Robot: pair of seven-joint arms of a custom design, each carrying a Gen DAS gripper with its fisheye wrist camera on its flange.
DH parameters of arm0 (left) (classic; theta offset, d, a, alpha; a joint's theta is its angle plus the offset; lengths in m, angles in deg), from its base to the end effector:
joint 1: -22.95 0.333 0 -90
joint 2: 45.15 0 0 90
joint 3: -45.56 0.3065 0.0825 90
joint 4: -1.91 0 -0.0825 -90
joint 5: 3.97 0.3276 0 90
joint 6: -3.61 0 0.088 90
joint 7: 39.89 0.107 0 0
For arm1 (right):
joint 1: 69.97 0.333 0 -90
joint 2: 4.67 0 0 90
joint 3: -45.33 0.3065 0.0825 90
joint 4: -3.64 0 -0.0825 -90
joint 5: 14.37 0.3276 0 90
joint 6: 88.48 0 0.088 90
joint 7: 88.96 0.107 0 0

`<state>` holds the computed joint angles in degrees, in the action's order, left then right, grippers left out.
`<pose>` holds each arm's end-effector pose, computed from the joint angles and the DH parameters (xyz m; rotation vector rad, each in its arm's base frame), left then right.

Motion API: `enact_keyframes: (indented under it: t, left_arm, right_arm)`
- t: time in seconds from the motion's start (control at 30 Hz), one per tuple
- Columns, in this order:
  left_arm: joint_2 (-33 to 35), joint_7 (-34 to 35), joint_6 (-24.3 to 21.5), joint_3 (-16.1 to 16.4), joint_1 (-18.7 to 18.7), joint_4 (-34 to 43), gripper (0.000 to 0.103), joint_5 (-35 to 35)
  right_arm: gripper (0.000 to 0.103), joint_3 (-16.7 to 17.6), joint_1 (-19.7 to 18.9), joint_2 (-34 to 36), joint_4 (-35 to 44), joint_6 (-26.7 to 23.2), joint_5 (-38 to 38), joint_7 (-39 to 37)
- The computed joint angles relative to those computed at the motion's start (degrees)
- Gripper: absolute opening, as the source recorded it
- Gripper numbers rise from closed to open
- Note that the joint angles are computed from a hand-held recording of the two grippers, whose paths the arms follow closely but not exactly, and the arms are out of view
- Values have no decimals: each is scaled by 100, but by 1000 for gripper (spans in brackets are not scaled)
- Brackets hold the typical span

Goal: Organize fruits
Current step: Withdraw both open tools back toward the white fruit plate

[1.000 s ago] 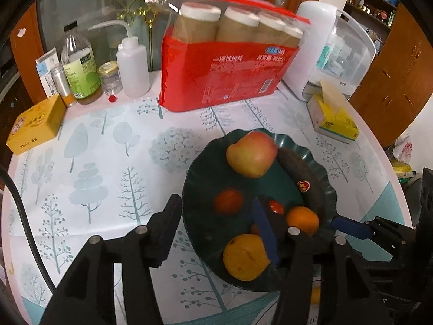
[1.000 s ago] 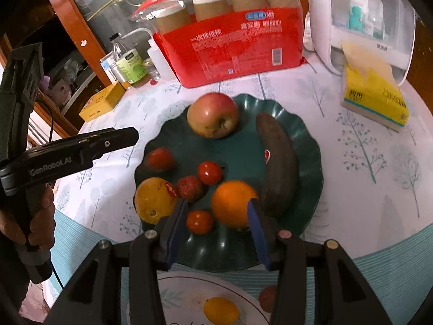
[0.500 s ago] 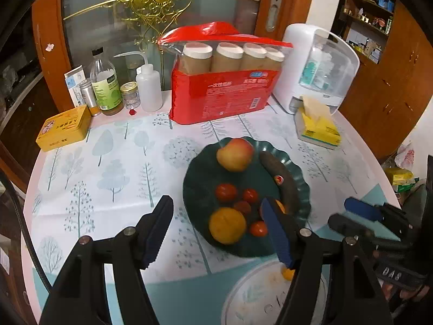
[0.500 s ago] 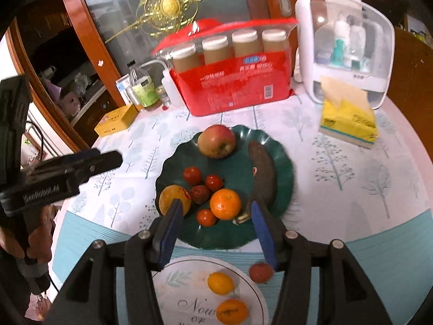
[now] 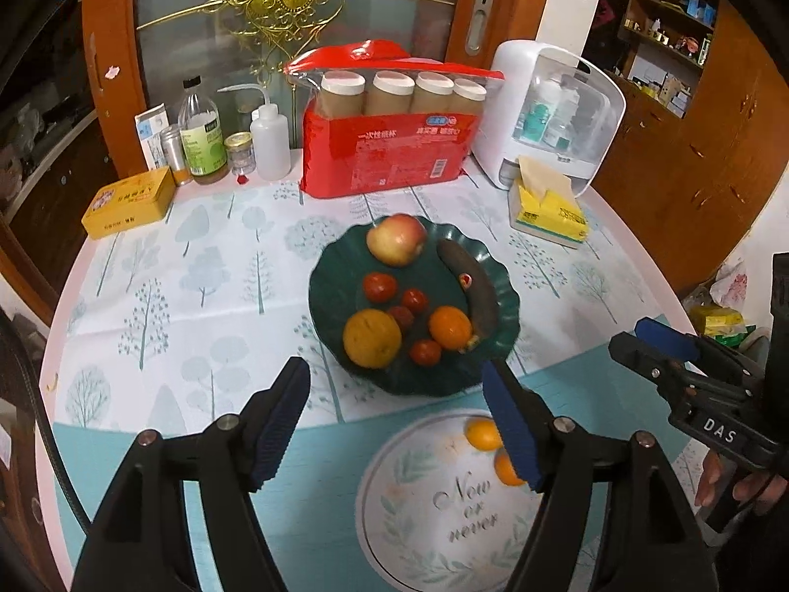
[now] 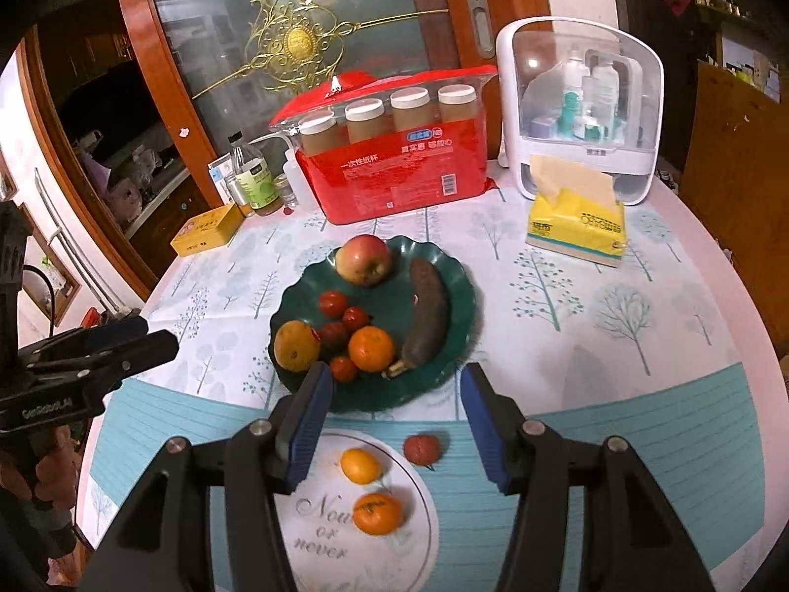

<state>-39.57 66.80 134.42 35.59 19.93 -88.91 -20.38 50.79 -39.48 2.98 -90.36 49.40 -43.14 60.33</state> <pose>0.5643 -0.1312 0.6388 -1.5383 2.2988 -0.8817 0.4853 0.3432 0.6072 -1.6039 1.8578 -0.5172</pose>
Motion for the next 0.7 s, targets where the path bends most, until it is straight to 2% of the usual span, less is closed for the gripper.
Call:
enact_keyframes:
  t: [0.3, 0.57, 0.7]
  left_arm:
    - [-345, -483, 38, -8, -184, -646, 73, 85]
    - [-364, -1176, 174, -65, -394, -986, 73, 241]
    - [-256, -1442, 77, -113, -467, -1005, 73, 161]
  right_arm:
    - [55, 107, -185, -385, -593, 141, 7, -357]
    - [55, 153, -415, -540, -996, 598, 198, -1194]
    - [55, 150, -507, -535, -1176, 891, 403, -1798]
